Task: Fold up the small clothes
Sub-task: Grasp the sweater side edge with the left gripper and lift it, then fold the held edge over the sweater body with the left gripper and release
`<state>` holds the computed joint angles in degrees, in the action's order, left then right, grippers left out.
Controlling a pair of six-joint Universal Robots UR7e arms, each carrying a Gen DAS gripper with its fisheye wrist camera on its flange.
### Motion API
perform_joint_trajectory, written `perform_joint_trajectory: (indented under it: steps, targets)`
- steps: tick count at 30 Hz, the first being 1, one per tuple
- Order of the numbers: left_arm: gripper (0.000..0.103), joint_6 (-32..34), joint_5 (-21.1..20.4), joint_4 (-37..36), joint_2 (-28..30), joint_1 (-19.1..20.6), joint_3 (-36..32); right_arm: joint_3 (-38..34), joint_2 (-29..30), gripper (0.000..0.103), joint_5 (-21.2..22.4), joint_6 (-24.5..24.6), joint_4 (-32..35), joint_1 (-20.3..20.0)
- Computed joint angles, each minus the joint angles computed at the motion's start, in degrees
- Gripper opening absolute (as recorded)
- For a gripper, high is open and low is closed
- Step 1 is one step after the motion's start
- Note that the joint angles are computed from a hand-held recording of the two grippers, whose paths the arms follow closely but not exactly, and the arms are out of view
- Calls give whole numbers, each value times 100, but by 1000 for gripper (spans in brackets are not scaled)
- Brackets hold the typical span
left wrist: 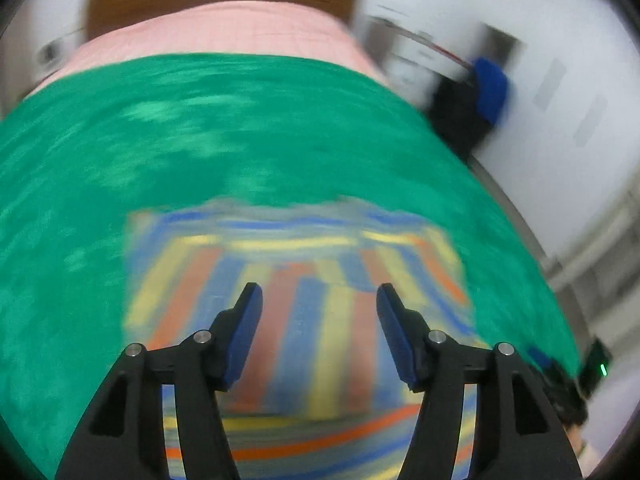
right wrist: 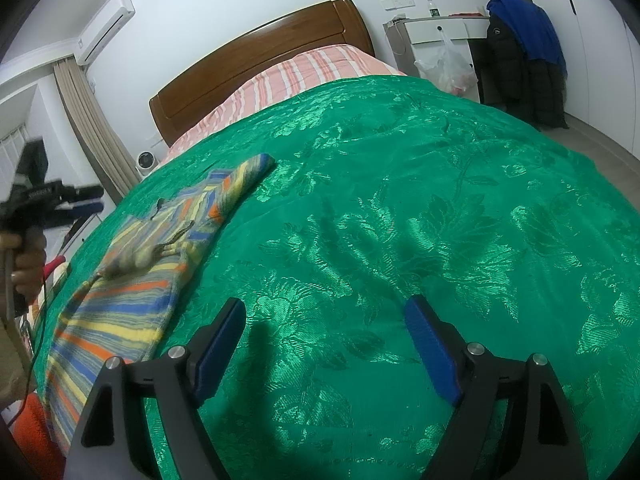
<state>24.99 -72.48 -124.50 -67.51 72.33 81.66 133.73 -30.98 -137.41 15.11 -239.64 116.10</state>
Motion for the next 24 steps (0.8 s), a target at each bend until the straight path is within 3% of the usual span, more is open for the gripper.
perform_joint_trajectory:
  steps: [4, 7, 8, 9, 12, 16, 21, 23, 24]
  targets:
    - [63, -444, 1087, -6, 481, 290, -652, 8, -3, 83, 66, -47, -33, -29]
    - [60, -648, 1186, 982, 878, 579, -1261, 6, -2, 83, 58, -45, -27, -27]
    - [50, -567, 1159, 1019, 862, 595, -1196, 6, -2, 83, 58, -45, -27, -27]
    - [5, -363, 1055, 826, 779, 607, -1024, -6, -3, 83, 46, -42, -2, -25]
    - [4, -192, 1098, 87, 583, 604, -638, -22, -10, 83, 23, -40, 58, -21]
    - [4, -809, 996, -285, 538, 843, -704, -89, -42, 83, -84, 3, 305, 12]
    - [15, -946, 607, 49, 611, 1045, -949, -184, -46, 83, -232, 27, 557, 39]
    - [31, -738, 545, 86, 592, 1024, -981, -189, -43, 83, -241, 23, 571, 35]
    - [46, -626, 471, 86, 579, 1004, -1018, -190, -39, 83, -225, 13, 549, 27]
